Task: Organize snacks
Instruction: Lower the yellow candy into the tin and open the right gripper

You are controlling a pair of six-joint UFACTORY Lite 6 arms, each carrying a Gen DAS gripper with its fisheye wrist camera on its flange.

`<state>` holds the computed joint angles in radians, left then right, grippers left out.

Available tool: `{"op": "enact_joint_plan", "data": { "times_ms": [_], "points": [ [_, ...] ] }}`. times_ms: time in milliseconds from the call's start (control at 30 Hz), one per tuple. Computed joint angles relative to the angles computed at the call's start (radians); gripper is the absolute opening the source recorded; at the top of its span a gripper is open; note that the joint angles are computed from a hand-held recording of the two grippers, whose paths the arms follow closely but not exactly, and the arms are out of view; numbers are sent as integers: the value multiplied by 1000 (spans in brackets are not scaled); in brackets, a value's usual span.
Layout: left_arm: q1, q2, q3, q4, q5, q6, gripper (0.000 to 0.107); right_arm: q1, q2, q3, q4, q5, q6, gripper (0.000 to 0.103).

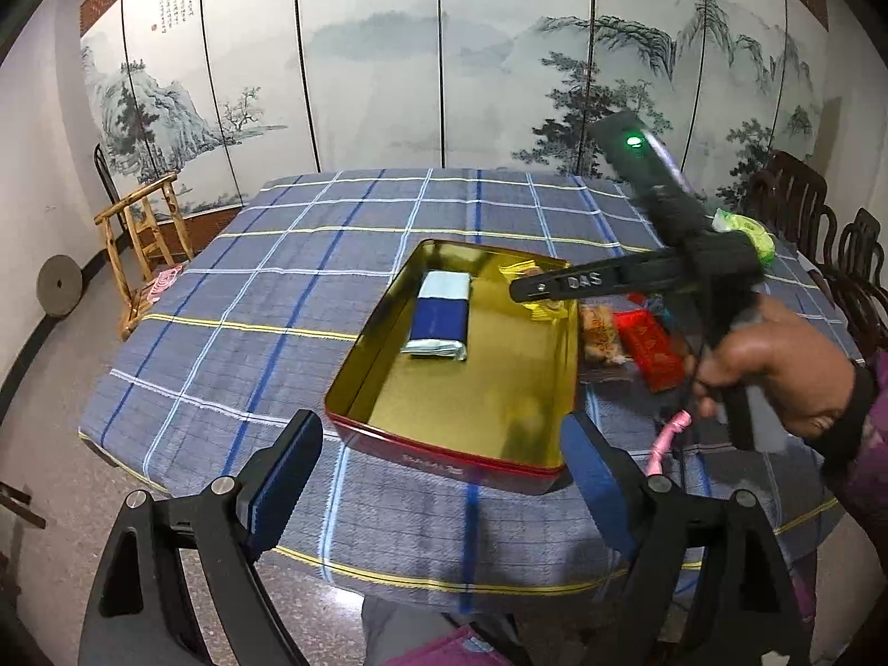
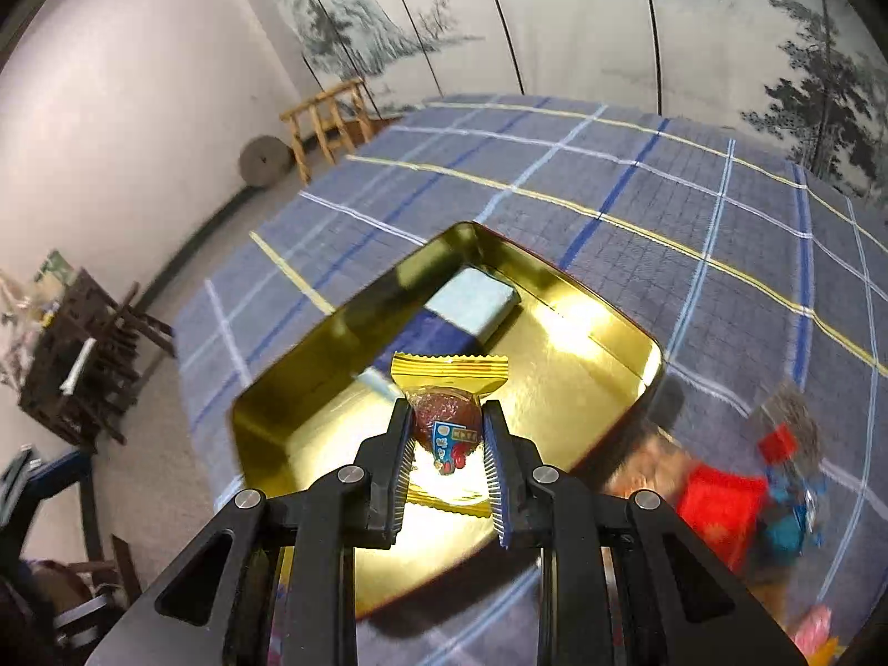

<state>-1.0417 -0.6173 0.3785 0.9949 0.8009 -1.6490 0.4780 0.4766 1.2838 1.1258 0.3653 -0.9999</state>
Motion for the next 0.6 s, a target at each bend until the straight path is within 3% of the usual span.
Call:
{"op": "enact_joint_plan", "data": {
  "times_ms": [133,233,367,500,600],
  "points": [
    [81,-40,-40,-44,-78,68,86,11,124,127,-102,-4,132,25],
    [128,-39,-52,-103,-109,119,100,20,212,234,-200,5,259,25],
    [182,-54,-76,-118,-128,124,101,37,300,343,-356,8,425,25],
    [261,-164,-130,-211,-212,229,101,45,368,432,-472,20,554,25],
    [181,-186,-142,-141,-143,136,101,46,398,471,-497,20,592,26]
  ]
}}
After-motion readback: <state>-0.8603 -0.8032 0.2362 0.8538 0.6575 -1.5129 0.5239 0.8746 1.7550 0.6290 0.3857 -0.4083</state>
